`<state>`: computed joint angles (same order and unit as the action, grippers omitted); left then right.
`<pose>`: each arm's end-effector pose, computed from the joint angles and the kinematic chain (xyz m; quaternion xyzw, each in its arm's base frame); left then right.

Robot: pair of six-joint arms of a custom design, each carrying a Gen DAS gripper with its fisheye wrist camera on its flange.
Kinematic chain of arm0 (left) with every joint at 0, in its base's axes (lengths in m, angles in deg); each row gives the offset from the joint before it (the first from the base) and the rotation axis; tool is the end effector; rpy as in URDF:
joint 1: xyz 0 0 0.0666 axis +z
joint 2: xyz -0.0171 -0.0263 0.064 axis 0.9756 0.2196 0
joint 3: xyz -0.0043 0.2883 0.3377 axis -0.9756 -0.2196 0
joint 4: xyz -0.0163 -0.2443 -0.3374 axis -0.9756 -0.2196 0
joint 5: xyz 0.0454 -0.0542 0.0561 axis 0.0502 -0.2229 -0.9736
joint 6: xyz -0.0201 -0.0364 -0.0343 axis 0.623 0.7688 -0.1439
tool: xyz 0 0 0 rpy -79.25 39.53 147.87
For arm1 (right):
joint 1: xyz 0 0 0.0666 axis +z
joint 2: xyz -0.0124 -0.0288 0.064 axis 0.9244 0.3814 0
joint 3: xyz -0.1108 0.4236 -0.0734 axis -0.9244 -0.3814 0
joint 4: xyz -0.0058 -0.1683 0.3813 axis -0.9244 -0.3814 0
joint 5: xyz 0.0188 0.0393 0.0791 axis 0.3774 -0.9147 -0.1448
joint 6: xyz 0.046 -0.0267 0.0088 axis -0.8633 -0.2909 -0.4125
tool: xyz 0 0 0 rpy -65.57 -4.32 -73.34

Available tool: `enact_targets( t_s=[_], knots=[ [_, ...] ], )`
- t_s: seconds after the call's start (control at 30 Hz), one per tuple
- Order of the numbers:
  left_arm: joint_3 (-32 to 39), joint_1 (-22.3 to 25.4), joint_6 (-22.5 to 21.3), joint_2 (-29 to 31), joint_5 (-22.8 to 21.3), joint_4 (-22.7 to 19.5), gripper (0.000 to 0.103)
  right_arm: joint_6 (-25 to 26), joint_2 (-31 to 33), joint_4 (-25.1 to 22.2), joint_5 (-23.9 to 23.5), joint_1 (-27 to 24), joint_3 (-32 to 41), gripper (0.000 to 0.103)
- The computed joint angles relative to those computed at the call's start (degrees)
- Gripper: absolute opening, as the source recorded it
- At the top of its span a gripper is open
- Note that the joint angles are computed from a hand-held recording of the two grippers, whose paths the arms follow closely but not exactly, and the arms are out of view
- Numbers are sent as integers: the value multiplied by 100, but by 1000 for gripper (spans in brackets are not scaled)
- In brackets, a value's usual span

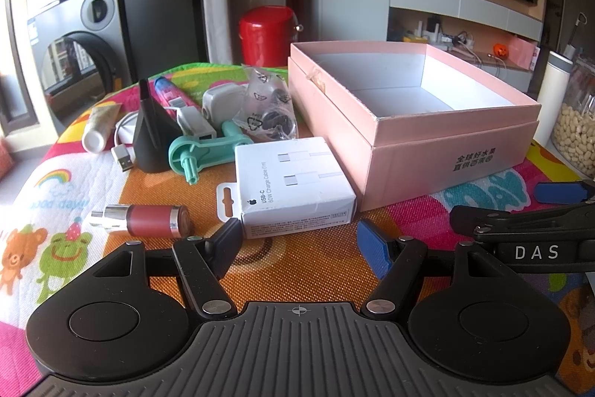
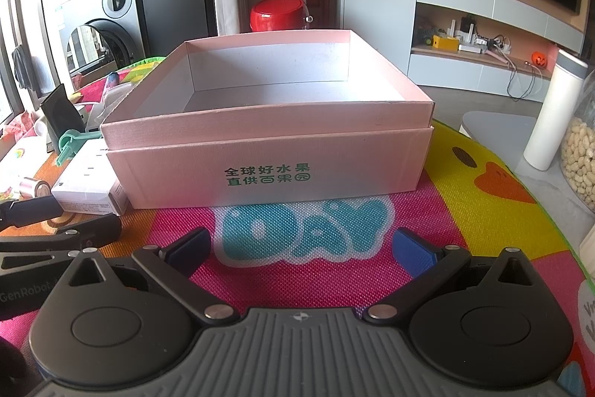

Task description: Organize rigid objects

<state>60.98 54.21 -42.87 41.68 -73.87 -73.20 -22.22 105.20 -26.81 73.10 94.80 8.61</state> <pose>0.4187 -0.1641 0.2598 -0.0387 0.8937 0.0277 0.4460 0.4536 0.2274 0.2995 -0.1222 0.9027 0.0660 0.4073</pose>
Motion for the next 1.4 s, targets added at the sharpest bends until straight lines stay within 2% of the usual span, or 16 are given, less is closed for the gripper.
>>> enact_targets(
  t_s=[0.13,0.3,0.37,0.53,0.63,0.7,0.77,0.87,0.93,1.0,1.07,1.13,1.2,1.27,1.37,1.4],
  knots=[
    [-38,32,10,-54,127,37,72,117,5,-361,-205,-59,154,103],
    [-211,164,-104,-354,748,35,70,91,-99,-750,-179,-26,180,103],
    [-388,263,-185,-643,1066,146,70,62,-163,-810,-156,-9,133,103],
    [-883,628,-664,-1475,1470,380,70,218,-298,-855,-262,-25,13,103],
    [-879,968,-873,-1718,1820,-11,69,277,-326,-864,-296,-27,-6,103],
    [-822,1141,-1024,-1740,1894,-207,69,297,-333,-915,-319,-18,11,103],
    [-744,1399,-856,-1675,2023,-345,69,327,-332,-1002,-413,-13,52,103],
    [-690,1729,-593,-1571,2325,-333,69,373,-408,-1012,-715,4,17,101],
    [-594,1963,-284,-1448,2542,-341,69,374,-496,-891,-962,18,-74,96],
    [-453,2232,150,-1317,2606,-278,69,455,-527,-872,-1203,33,-88,95],
    [-263,2468,390,-1140,2401,-53,69,551,-537,-857,-1210,109,-72,95],
    [116,2635,355,-759,1975,1,69,621,-557,-763,-1079,194,-74,94],
    [595,2785,277,-275,1728,-184,69,668,-565,-647,-986,270,-71,93],
    [1062,2893,270,196,1644,-571,69,742,-574,-579,-997,310,-42,91],
    [1601,3087,338,777,1973,-1103,67,1021,-616,-386,-996,374,-57,85],
    [1677,3139,363,907,2057,-1124,66,1182,-649,-269,-982,410,-98,82]
  ],
)
